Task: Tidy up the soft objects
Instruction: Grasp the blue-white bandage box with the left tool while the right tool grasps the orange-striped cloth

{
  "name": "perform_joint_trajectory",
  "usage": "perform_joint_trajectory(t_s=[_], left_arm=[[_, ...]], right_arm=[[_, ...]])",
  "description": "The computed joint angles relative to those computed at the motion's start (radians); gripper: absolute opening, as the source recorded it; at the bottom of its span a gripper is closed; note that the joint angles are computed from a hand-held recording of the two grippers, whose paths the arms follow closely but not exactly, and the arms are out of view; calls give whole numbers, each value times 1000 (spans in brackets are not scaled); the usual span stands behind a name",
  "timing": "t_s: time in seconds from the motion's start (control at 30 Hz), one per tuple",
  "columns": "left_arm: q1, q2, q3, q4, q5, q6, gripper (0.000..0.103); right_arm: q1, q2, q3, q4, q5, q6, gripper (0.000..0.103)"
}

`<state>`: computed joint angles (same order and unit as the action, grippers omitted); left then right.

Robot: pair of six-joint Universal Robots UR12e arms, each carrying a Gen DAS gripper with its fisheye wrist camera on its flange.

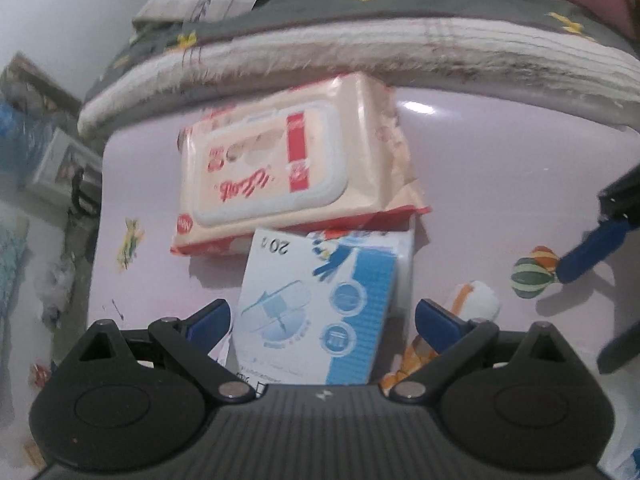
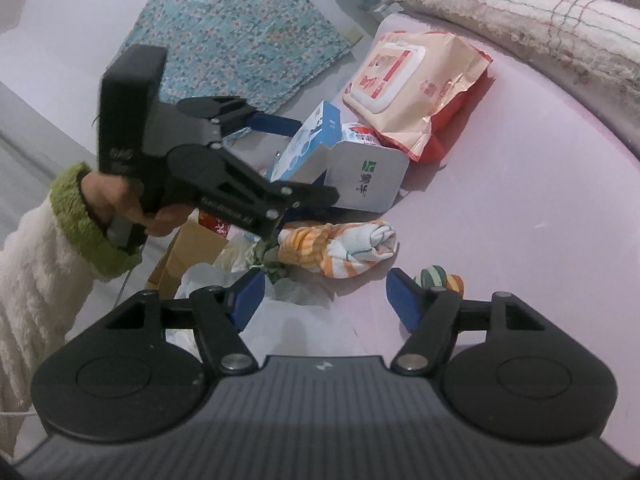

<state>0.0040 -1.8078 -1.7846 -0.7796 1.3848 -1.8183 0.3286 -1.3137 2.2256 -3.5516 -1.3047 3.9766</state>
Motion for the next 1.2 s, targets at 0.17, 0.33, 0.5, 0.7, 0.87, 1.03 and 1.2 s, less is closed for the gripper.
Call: perform_joint_trajectory(t_s=[0.17,0.33,0.5,0.7,0.87,1.03,1.2], left_arm=[[7,-16,23,-44,-20,-22,96],[14,-8,24,-70,-32,-17,80],[19,6,6,-38,-39,-39,74],[37,23,10,-44,-84,-83,74],[47,37,23,-56,-113,-162,74],[48,34,58,-102,-91,-331,74],[66,64,40,-88,-111,-368,74]], right_arm=[[-5,7,-18,20,12,-32,68],[-4,12,-39,47,23,-60,68],[1,18,-86,129,9,-174,68],[17,34,-183,321,-20,-423,68],[28,70,-257,420,-19,-538,68],[30,114,-324,535,14,-591,68],[44,118,-342,591,-32,-629,60]])
